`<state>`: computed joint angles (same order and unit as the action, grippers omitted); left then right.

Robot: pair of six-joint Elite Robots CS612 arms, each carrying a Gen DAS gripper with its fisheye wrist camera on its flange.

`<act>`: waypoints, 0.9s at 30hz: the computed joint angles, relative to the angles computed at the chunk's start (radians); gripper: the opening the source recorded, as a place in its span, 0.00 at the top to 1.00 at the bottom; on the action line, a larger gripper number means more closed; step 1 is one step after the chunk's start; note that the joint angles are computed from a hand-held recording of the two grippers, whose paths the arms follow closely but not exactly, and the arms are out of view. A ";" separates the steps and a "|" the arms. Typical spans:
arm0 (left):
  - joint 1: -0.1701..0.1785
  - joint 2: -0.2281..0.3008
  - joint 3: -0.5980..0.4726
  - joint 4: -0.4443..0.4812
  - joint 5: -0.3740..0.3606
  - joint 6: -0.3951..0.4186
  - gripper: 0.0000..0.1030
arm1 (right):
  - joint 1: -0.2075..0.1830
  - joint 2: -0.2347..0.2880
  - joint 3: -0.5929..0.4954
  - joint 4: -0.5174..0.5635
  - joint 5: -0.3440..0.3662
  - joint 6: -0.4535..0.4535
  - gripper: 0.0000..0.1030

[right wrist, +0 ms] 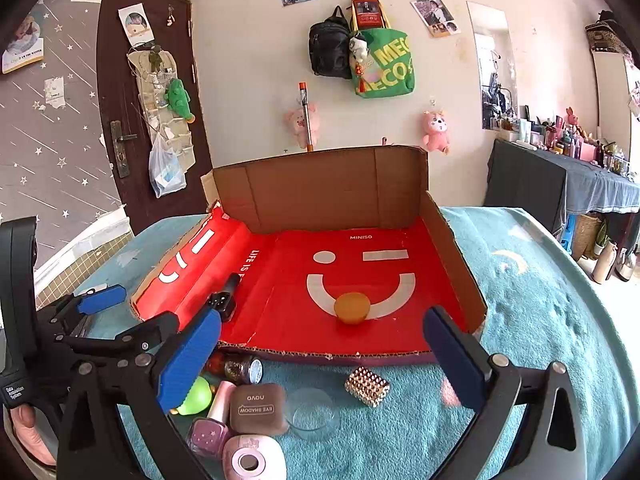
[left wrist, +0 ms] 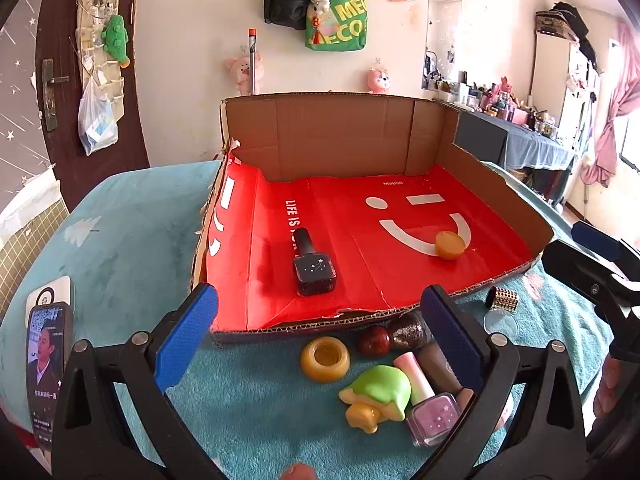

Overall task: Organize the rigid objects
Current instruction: 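Withdraw both grippers from the box back toward the remaining items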

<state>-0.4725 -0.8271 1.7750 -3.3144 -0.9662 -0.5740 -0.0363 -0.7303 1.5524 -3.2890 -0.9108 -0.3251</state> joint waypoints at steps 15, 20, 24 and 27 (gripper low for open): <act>-0.021 -0.008 0.047 -0.035 -0.018 -0.047 0.00 | -0.018 -0.010 0.065 -0.079 -0.005 0.029 0.00; -0.021 -0.012 0.057 -0.028 -0.035 -0.073 0.00 | -0.019 -0.013 0.077 -0.071 -0.005 0.015 0.00; -0.021 -0.014 0.062 -0.010 -0.046 -0.097 0.00 | -0.023 -0.016 0.086 -0.062 -0.003 0.013 0.00; -0.020 -0.014 0.064 0.010 -0.059 -0.113 0.00 | -0.025 -0.017 0.092 -0.058 -0.003 0.007 0.00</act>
